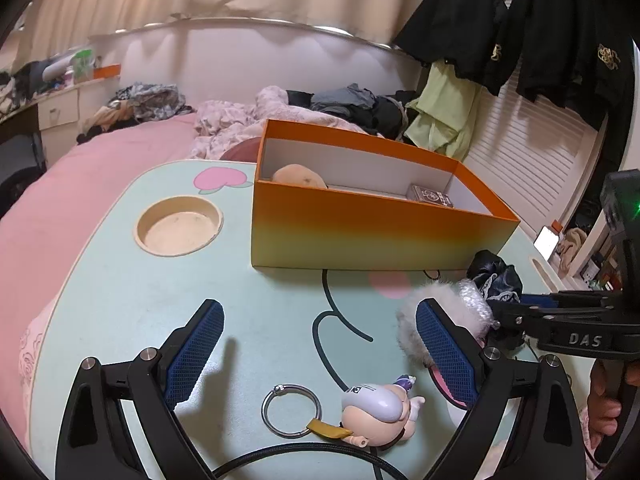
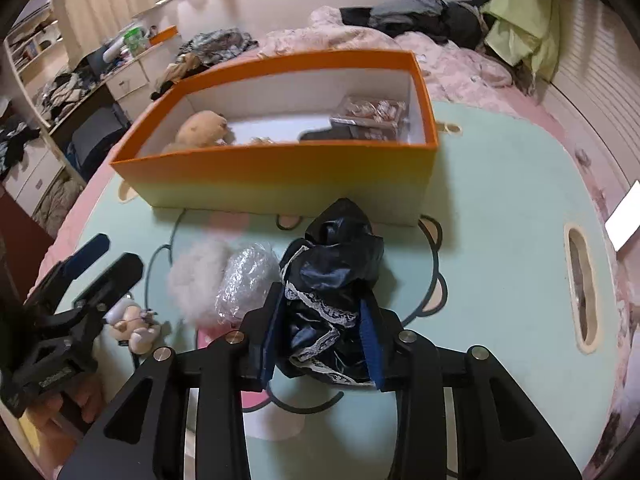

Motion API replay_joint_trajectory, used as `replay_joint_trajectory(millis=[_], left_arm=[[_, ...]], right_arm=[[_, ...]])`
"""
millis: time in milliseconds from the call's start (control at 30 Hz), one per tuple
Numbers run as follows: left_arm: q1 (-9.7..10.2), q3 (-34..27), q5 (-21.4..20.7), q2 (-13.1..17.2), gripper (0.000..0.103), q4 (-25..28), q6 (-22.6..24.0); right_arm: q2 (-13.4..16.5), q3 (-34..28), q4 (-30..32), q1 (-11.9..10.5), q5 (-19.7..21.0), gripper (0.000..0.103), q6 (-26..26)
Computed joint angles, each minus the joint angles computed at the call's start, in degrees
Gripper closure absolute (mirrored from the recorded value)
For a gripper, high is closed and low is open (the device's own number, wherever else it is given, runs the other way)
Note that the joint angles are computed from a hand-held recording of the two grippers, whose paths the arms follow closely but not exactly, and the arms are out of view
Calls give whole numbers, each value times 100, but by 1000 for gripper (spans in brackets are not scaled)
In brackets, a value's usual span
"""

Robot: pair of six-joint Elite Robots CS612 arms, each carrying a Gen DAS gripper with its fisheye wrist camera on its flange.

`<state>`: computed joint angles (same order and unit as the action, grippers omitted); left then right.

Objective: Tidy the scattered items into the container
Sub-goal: 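Lift the black lace cloth from the box with the right tool and place it on the table, then pick the bead keychain from the box with the left tool and drop it on the table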

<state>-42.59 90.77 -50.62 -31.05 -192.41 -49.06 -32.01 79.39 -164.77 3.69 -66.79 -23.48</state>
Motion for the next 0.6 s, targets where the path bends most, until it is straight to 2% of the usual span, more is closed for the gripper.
replay_joint_trajectory(millis=[67,100,133,167,233,267,300,367,400,467,500,567,600], left_arm=[[-3,6,2,-4,6,15,-15],[-4,7,4,-11,6,47,-15],[-8,3,13,-15,6,72,-12],[-12,0,21,-18,6,71,1],[-17,24,29,-54,7,-70,143],[-27,36,78,-89,11,-139,215],[-50,39,229,-152,21,-218,344],[-63,-25,414,-280,22,-282,706],[-33,-92,344,-350,22,-178,874],[112,-324,-219,-507,22,370,1086],[230,-505,-697,-545,23,719,1146],[446,-928,-1505,-508,37,1429,1273],[559,-1220,-1856,-437,53,1952,1321]], right_arm=[[-54,186,-550,-59,246,49,351],[-73,271,-850,-90,348,33,551],[-88,373,-1269,-130,490,25,765],[-95,466,-1678,-167,626,25,896],[-123,586,-2115,-198,749,25,885],[-141,636,-2232,-206,754,25,825],[-156,657,-2245,-205,740,25,767],[-180,693,-2170,-216,804,25,739],[-173,706,-2170,-230,866,26,761],[-162,681,-2140,-233,914,30,801],[-161,683,-2135,-223,895,30,805],[-156,675,-2054,-217,887,30,767],[-160,699,-2020,-231,923,31,744]])
